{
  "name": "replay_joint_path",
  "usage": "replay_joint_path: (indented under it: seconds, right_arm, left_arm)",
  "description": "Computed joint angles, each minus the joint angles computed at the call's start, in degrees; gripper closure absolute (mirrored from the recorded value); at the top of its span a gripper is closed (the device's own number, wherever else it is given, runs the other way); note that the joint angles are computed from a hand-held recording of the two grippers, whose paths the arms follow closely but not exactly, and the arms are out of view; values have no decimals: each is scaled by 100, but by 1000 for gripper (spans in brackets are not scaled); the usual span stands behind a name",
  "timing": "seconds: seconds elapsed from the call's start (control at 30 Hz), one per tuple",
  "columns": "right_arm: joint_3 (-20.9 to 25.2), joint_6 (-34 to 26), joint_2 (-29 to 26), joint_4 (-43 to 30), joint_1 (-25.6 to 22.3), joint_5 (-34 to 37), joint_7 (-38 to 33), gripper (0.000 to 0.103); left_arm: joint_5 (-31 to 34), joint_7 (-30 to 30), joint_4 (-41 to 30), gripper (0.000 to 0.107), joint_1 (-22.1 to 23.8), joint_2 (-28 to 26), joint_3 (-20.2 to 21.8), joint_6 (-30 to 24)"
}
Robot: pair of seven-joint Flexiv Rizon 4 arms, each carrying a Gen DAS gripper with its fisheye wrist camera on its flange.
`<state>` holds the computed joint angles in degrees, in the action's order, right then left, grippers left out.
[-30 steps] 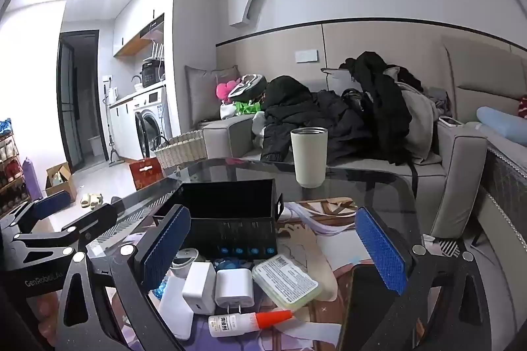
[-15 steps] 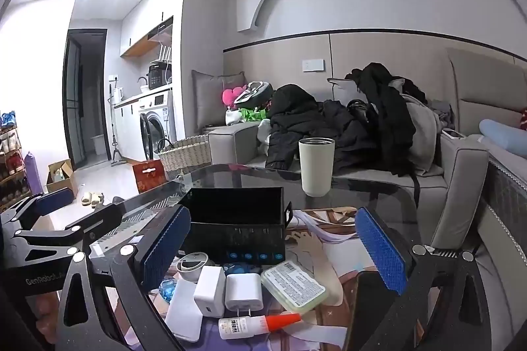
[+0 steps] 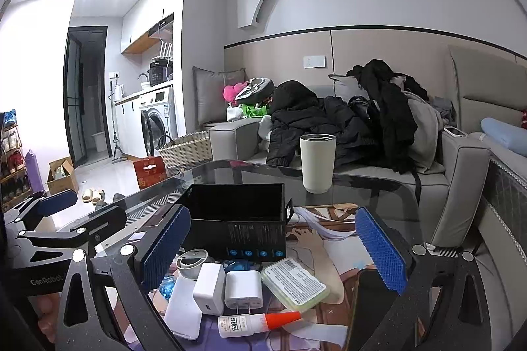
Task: Organize rigid objects
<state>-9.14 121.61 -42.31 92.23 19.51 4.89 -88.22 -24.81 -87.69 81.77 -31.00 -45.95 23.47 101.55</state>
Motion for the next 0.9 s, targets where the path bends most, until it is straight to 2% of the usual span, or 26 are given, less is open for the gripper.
replay_joint_path:
  seconds: [0.2,0.9]
  right_arm:
    - [-19,-30,33,37,25,12,-24,1]
    - [8,-63,39,24,-13,-59,-7,1]
  left_arm:
    - [81,-167,-113,4,-97,-84,198,-225]
    - [509,-560,-153,4,4,-63,164,-286]
